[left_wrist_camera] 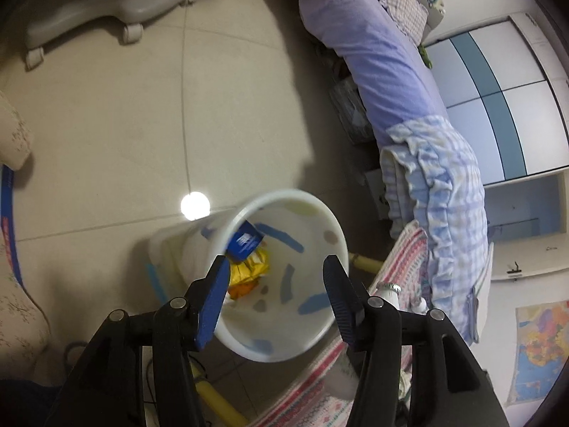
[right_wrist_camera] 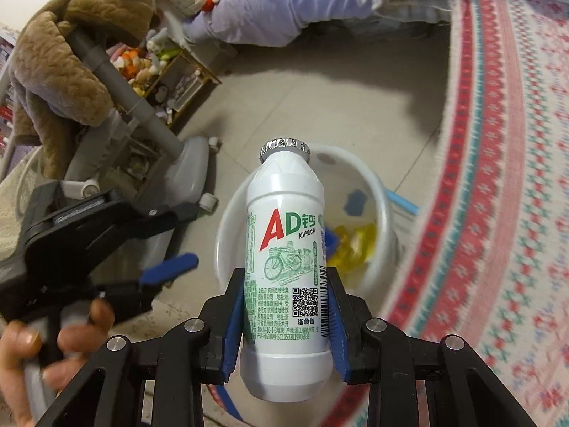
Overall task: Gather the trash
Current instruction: 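Drop the blue box into the bin with the left gripper while the right drops the AD bottle in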
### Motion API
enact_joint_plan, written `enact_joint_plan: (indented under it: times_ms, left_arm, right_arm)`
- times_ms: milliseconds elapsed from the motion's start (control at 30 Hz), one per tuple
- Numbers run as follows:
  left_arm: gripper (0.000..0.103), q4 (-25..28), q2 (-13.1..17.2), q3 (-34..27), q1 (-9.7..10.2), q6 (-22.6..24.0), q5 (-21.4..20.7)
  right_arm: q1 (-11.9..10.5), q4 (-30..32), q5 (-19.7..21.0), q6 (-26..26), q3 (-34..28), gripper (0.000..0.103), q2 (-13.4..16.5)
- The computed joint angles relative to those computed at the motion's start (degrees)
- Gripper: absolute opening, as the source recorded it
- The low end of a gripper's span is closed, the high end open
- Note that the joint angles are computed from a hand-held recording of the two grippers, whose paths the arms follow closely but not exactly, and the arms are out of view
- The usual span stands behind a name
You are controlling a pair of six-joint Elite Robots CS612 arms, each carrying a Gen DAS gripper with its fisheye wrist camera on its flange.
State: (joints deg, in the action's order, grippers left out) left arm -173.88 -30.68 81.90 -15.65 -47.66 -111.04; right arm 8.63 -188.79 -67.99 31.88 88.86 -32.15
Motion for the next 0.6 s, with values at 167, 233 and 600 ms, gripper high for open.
enact_joint_plan:
  times_ms: [167,233,600]
  left_arm:
    - [0.057,-0.2,0.0,0.3,0.5,-1.6,-0.8]
    - [0.057,0.1,-0.2,0.5,0.35,-0.4,-0.5]
    - [0.057,0.9,-1.4,1.8,-0.7,4.1,0.2]
  right_arm:
    - [0.5,3.2,-0.5,2.2,-3.6,0.037,1.6]
    - [1.0,5.5,-2.3,3.5,-5.0,0.038,2.0]
    - [1.7,8.4,-7.0,2.0,-3.9,0.052,0.8]
